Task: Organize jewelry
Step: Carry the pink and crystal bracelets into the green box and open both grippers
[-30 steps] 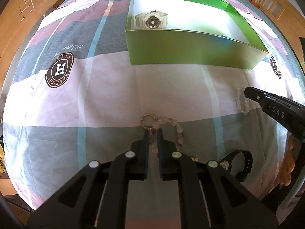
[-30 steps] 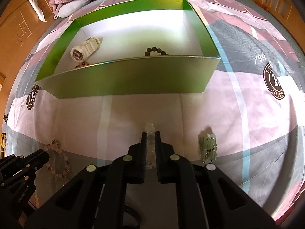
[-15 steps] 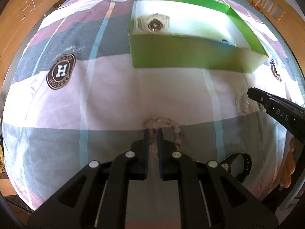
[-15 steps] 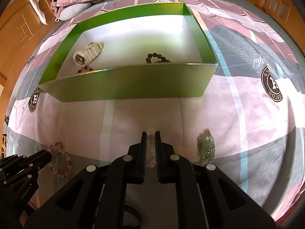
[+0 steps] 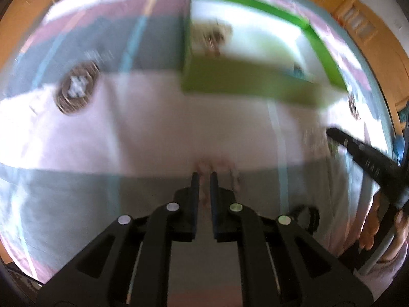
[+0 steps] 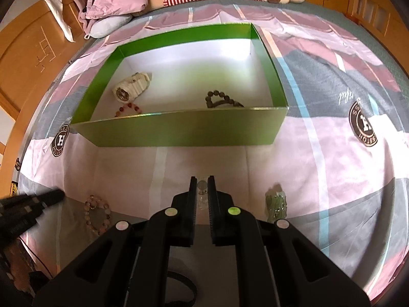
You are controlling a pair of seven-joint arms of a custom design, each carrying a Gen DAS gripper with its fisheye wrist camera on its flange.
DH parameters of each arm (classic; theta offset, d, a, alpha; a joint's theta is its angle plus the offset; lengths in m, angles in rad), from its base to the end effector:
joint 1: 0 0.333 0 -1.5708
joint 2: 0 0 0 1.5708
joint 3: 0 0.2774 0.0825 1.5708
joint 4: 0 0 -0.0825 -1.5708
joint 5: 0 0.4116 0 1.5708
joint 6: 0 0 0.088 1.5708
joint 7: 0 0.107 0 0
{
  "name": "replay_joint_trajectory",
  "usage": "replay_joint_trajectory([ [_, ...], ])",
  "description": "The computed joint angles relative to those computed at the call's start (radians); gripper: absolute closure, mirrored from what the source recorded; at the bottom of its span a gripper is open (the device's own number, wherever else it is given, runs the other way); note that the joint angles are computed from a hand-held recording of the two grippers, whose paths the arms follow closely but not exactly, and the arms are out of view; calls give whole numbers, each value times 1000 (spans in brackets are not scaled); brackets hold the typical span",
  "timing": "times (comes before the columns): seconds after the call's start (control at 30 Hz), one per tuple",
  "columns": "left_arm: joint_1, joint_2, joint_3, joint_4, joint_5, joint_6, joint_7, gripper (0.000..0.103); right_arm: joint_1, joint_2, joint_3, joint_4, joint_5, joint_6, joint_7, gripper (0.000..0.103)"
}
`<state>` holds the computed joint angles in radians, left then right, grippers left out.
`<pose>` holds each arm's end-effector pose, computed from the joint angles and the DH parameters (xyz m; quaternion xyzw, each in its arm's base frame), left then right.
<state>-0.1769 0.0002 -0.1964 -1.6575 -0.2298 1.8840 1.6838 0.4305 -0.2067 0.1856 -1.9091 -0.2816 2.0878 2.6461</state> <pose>0.5615 -0.2382 0.5743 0.5289 -0.8337 0.1574 0.0208 0.4653 0.3215 0.5835 -0.5511 0.7990 -0.1402 0.1956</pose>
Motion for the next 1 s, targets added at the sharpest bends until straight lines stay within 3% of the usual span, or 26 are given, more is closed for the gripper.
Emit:
replay_joint_trajectory([
  [0.07, -10, 9, -8, -2, 58, -15, -19, 93, 1, 1, -5, -3, 20, 3, -8, 93],
  [0.17, -18, 21, -11, 0, 86, -24, -27, 77, 1, 7, -6, 0, 30, 2, -18, 93],
  [0.4, -41, 33, -20, -18, 154, 0, -51, 76, 2, 12, -7, 3, 42, 0, -30, 93],
  [0.47, -44, 27, -21, -27, 160, 15, -58, 79, 2, 13, -7, 4, 42, -3, -33, 93],
  [0.53, -47, 20, -21, -38, 176, 32, -71, 92, 2, 15, -8, 5, 44, -6, -36, 93],
  [0.6, -45, 17, -19, -39, 165, 41, -78, 95, 2, 18, -8, 6, 47, -8, -36, 93],
  [1.0, -21, -113, -6, -145, 46, 237, -12, 96, 0, -2, -2, -11, 22, 35, -21, 93],
])
